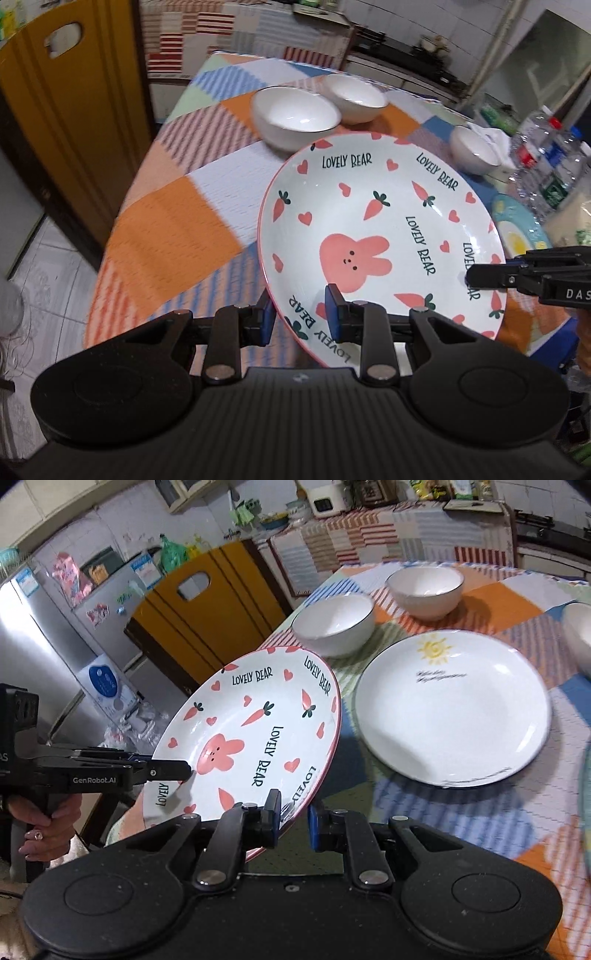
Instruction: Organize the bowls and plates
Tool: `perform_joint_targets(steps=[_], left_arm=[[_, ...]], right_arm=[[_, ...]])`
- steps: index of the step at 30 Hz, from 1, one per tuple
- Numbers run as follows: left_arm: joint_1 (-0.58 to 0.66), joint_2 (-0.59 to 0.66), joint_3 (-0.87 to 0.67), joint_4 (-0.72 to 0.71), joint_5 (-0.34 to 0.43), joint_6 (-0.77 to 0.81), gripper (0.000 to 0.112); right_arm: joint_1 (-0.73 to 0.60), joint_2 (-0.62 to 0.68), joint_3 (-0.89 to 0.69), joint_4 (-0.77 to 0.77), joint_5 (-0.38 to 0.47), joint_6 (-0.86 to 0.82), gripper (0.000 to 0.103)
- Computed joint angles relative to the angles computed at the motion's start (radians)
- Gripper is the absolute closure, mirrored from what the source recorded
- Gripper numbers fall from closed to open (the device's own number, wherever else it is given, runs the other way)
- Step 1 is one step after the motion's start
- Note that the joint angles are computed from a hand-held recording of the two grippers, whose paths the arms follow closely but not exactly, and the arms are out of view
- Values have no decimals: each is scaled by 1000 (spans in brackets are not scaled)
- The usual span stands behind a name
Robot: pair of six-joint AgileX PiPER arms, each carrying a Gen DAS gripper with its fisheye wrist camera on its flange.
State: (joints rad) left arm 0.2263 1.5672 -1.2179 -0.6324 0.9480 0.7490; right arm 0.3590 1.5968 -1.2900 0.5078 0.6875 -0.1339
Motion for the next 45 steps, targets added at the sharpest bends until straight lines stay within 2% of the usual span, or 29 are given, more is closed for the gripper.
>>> perform_joint_targets(steps=[4, 15, 20, 25, 29, 36, 41, 45], left_arm=[[-60, 25, -66, 12, 43, -83, 86], [-209, 110, -166, 26, -40, -204, 86], [-261, 180, -265, 55, -46, -270, 86], [-295, 318, -393, 55, -47, -318, 86], [-340, 389, -457, 126, -77, -412, 86], [-369, 521, -638, 196, 15, -515, 86], [-394, 538, -668, 257, 30, -564, 86], [-409, 566, -730, 308, 85, -598, 86]], right_arm=[[-53, -57, 12, -13, 30, -9, 84], [-196, -73, 35, 57, 31, -76, 84], [-250, -25, -29, 55, 92, -75, 84], [-296, 47, -67, 90, 116, -78, 84], [-318, 117, -115, 77, 121, -53, 84], [-318, 226, -269, -18, 209, 45, 84], [-334, 280, -359, -33, 300, 104, 84], [-340, 305, -403, -39, 360, 154, 84]])
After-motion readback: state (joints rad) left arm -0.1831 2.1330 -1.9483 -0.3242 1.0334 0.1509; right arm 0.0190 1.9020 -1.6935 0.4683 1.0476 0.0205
